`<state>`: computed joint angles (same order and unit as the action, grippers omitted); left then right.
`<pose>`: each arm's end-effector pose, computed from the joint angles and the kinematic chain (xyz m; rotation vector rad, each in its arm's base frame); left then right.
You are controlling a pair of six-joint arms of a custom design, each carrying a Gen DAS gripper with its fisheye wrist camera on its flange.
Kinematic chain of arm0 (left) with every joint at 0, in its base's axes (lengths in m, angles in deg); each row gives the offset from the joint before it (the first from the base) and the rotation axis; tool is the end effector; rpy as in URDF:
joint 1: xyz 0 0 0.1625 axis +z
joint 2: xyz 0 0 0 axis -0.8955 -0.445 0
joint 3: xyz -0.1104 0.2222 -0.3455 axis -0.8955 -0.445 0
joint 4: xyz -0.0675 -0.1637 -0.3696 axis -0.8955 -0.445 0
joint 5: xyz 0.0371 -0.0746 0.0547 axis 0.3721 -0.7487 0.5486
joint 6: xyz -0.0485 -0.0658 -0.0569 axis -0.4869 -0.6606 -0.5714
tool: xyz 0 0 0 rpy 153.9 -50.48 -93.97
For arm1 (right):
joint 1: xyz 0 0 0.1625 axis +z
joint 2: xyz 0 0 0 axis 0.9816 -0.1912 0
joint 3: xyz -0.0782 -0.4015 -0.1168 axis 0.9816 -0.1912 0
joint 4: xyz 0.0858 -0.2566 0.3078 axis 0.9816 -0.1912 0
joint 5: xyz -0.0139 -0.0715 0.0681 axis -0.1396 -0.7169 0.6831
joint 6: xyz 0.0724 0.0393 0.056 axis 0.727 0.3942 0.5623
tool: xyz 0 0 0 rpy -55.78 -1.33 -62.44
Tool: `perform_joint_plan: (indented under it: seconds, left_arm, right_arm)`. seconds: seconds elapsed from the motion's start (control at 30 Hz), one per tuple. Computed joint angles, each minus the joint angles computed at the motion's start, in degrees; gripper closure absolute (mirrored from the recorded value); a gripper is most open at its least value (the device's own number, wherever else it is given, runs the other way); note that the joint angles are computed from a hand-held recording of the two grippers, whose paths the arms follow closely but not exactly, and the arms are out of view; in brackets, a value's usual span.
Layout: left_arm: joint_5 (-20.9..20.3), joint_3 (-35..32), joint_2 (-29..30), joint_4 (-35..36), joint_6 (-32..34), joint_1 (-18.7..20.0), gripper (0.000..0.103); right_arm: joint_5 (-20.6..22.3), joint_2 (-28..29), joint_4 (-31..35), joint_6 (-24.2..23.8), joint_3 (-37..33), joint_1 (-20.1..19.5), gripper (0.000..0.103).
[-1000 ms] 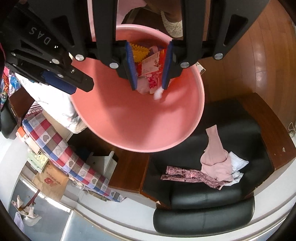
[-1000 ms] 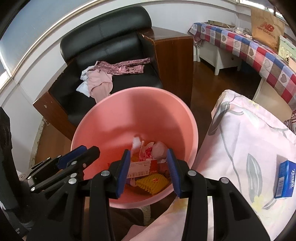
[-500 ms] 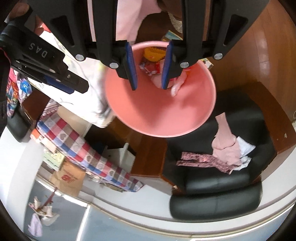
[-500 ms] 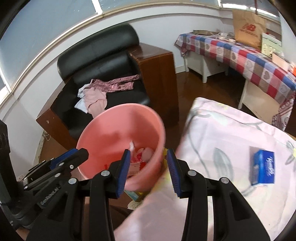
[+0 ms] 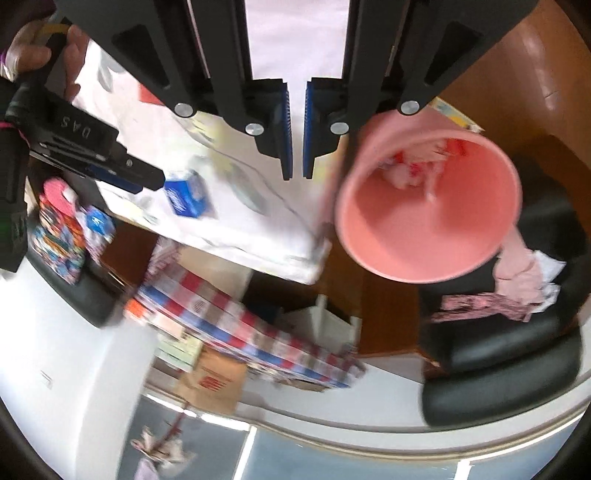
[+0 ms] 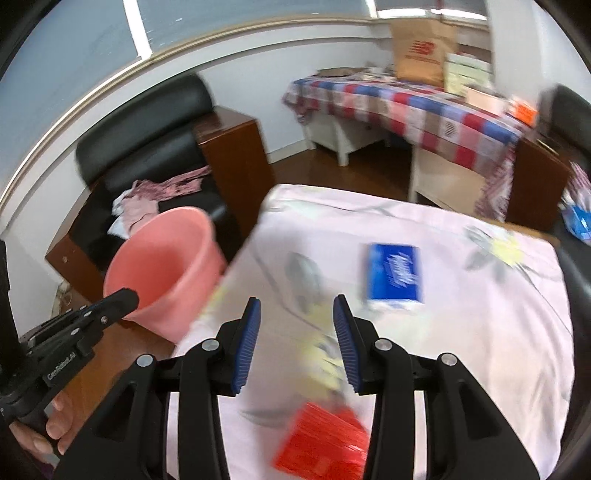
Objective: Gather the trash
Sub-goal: 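Move both grippers back to the table toward the red mesh bag, then grasp the red mesh bag with the left gripper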
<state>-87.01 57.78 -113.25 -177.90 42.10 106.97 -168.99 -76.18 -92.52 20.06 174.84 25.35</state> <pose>-0.2772 -0.5442 0.1907 0.3941 2.4622 -0.9482 0.2344 -0.5720 0.2427 0.4481 -2.4858 0.8321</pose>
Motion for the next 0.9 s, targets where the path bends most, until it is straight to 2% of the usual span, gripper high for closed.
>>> perform_joint_plan:
  seconds: [0.23, 0.3, 0.33, 0.37, 0.53, 0.9]
  left_arm:
    - [-6.37, -1.36, 3.23, 4.78, -1.34, -1.83, 0.095]
    - [-9.08, -1.58, 4.02, 6.14, -1.7, -1.9, 0.086]
    - [-10.29, -1.72, 4.52, 6.72, -2.07, -1.97, 0.076]
    - [-11.35, -1.83, 4.98, 7.05, -2.26, -2.04, 0.07]
    - [-15.27, -1.45, 6.55, 7.44, -2.15, -2.67, 0.068]
    - [-16.04, -1.62, 9.51, 6.19, -0.33, -1.56, 0.067]
  right_arm:
    - [-1.25, -6.04, -1.62, 1.51, 5.61, -4.24, 0.062]
    - [-1.01, -7.48, -2.08, 1.93, 7.26, -5.46, 0.061]
    - [-0.95, -7.88, -2.31, 1.9, 7.79, -5.75, 0.061]
    - [-0.82, -8.44, -2.47, 1.86, 8.45, -6.24, 0.061]
    - [0.24, -10.41, -2.27, 2.24, 10.75, -8.09, 0.061]
    - [2.63, -12.75, -1.58, 3.14, 13.27, -10.89, 0.061]
